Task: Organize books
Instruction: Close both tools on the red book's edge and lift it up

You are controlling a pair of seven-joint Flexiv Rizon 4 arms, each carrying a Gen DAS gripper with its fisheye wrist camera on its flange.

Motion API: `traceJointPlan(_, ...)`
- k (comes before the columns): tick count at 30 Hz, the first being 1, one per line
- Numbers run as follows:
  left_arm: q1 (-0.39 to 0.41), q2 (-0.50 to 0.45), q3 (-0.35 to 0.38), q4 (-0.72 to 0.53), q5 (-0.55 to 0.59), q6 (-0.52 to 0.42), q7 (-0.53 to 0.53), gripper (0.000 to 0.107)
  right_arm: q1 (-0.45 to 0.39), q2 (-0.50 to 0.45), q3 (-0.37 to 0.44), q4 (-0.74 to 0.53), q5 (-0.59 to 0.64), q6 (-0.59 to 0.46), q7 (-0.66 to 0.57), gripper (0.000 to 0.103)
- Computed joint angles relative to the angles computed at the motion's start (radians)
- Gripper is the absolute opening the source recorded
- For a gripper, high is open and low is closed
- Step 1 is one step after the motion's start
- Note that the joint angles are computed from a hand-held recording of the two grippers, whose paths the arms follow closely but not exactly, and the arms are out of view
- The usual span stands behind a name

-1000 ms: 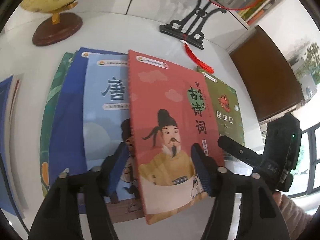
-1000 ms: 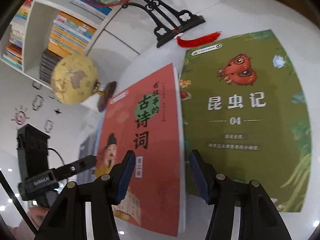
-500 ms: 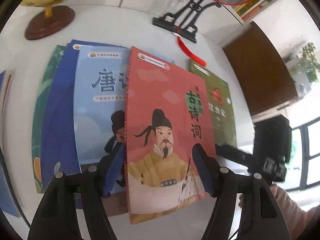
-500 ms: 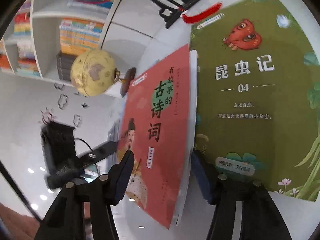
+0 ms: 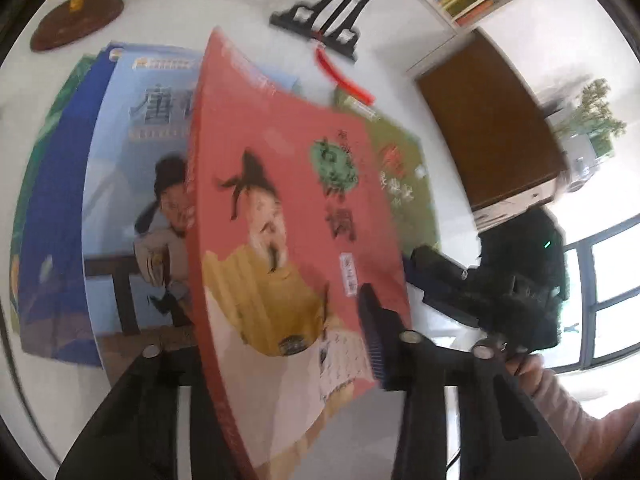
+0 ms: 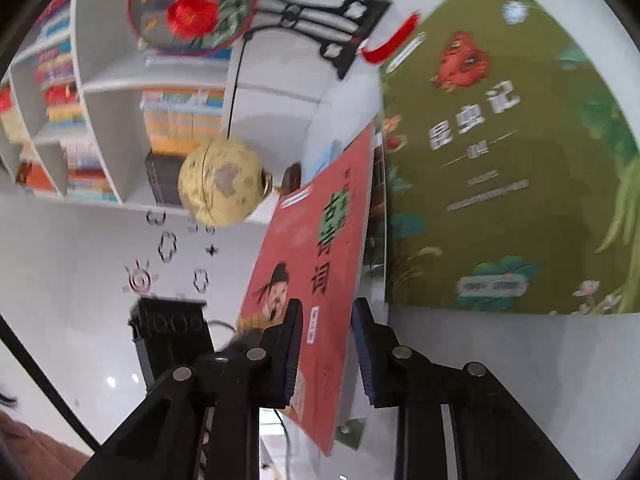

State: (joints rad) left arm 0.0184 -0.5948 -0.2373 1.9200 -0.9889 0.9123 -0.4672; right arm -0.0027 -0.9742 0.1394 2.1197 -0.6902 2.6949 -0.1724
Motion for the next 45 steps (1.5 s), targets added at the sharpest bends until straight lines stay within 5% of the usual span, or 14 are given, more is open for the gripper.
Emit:
traceJointPlan(2, 0.031, -0.012, -0.003, -0.016, -0.018, -0.097, -0.064, 0.014, -0.001, 0.021, -0.013, 0.003, -0.028, -0.066, 0.033, 0.029)
traceJointPlan(5, 0.035, -0.001, -0.001, -0.007, -0.07, -0.129, -0.075, 0.013, -0.019, 0.044, -0.008, 0.007, -0.063, -0.177, 0.076, 0.029)
traceJointPlan(12, 0.013, 0.014, 0.026, -0.005, -0.077, -0.159, -0.114, 0.013, -0.086, 0.029, 0.048, 0.018, -0.208, -0.211, 0.167, 0.036)
traceJointPlan(15, 0.013, 0.01, 0.035, -0.009, -0.07, -0.175, -0.146, 0.013, -0.061, 0.025, 0.056, 0.037, -0.166, -0.166, 0.15, 0.05)
traceJointPlan(17, 0.004, 0.013, 0.046, -0.004, -0.051, -0.159, -0.157, 0.013, -0.018, 0.028, 0.054, 0.053, -0.056, -0.13, 0.1, 0.05)
traceJointPlan(21, -0.02, 0.031, 0.059, 0.013, 0.014, -0.079, -0.152, 0.014, 0.042, 0.017, 0.051, 0.077, 0.139, -0.002, 0.001, 0.013)
traceJointPlan(24, -0.023, 0.05, 0.05, 0.035, 0.03, -0.043, -0.132, 0.015, 0.063, 0.049, 0.03, 0.081, 0.143, 0.049, -0.063, 0.012)
traceJointPlan(28, 0.037, 0.028, 0.023, 0.02, -0.029, -0.2, -0.192, 0.015, 0.086, 0.097, 0.002, 0.078, 0.161, -0.005, -0.103, 0.021)
traceJointPlan(34, 0.0, 0.041, 0.038, 0.051, -0.035, -0.209, -0.194, 0.015, 0.036, 0.021, 0.063, 0.022, 0.124, -0.043, 0.053, 0.031)
traceJointPlan(39, -0.024, 0.062, 0.058, 0.053, -0.014, -0.153, -0.179, 0.028, 0.16, 0.129, -0.011, 0.055, 0.273, -0.17, -0.093, 0.014)
traceJointPlan(42, -0.024, 0.058, 0.056, 0.047, -0.03, -0.106, -0.182, 0.028, 0.183, 0.22, -0.046, 0.08, 0.255, -0.303, -0.205, 0.013)
traceJointPlan(45, -0.058, 0.08, 0.042, 0.081, -0.071, 0.048, -0.105, 0.023, 0.172, 0.276, -0.042, 0.083, 0.216, -0.418, -0.269, 0.013)
